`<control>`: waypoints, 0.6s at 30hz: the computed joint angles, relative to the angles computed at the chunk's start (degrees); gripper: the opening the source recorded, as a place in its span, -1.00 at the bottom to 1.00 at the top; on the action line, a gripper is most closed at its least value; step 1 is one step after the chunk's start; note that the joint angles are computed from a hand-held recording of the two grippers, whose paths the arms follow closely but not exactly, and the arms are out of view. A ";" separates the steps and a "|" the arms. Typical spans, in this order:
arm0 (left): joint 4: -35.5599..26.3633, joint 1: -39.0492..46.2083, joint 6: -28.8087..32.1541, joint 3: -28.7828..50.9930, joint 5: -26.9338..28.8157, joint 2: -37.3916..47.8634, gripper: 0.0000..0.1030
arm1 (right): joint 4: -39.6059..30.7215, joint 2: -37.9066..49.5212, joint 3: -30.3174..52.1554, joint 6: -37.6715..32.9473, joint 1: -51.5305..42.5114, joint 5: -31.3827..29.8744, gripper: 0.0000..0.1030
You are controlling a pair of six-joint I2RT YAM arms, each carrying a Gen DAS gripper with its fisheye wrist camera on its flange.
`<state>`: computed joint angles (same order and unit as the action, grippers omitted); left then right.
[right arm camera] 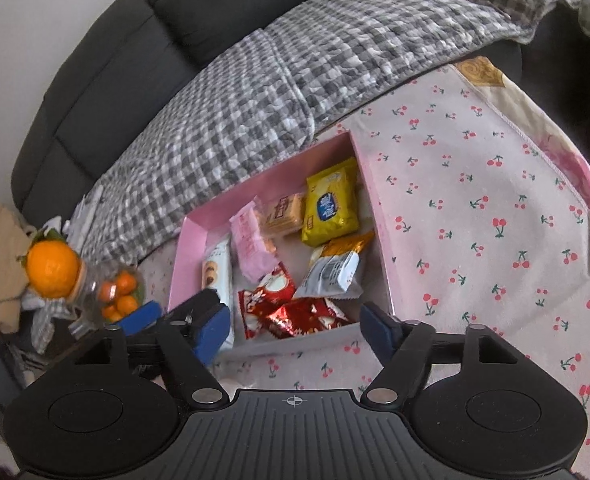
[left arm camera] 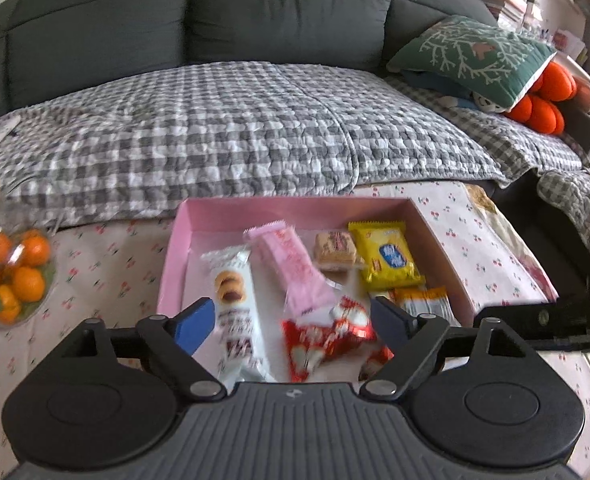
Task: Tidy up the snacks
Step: 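Move both tools back out of the box toward the remaining snacks, then grasp the gold bar with the left tool while the right tool approaches the silver packet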
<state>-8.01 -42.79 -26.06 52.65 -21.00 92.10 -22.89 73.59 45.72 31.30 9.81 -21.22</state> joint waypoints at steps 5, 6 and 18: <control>-3.01 -2.53 -3.19 -3.43 -2.63 -4.83 0.79 | -2.00 -2.70 -0.70 -2.18 1.48 1.43 0.52; -3.97 -3.15 -3.87 -3.88 -3.26 -5.67 0.82 | -2.39 -3.09 -0.81 -2.57 1.70 1.61 0.53; -6.02 -9.56 -11.20 -11.50 -8.27 -12.69 0.99 | -4.90 -7.86 -3.39 -4.35 5.65 5.60 0.69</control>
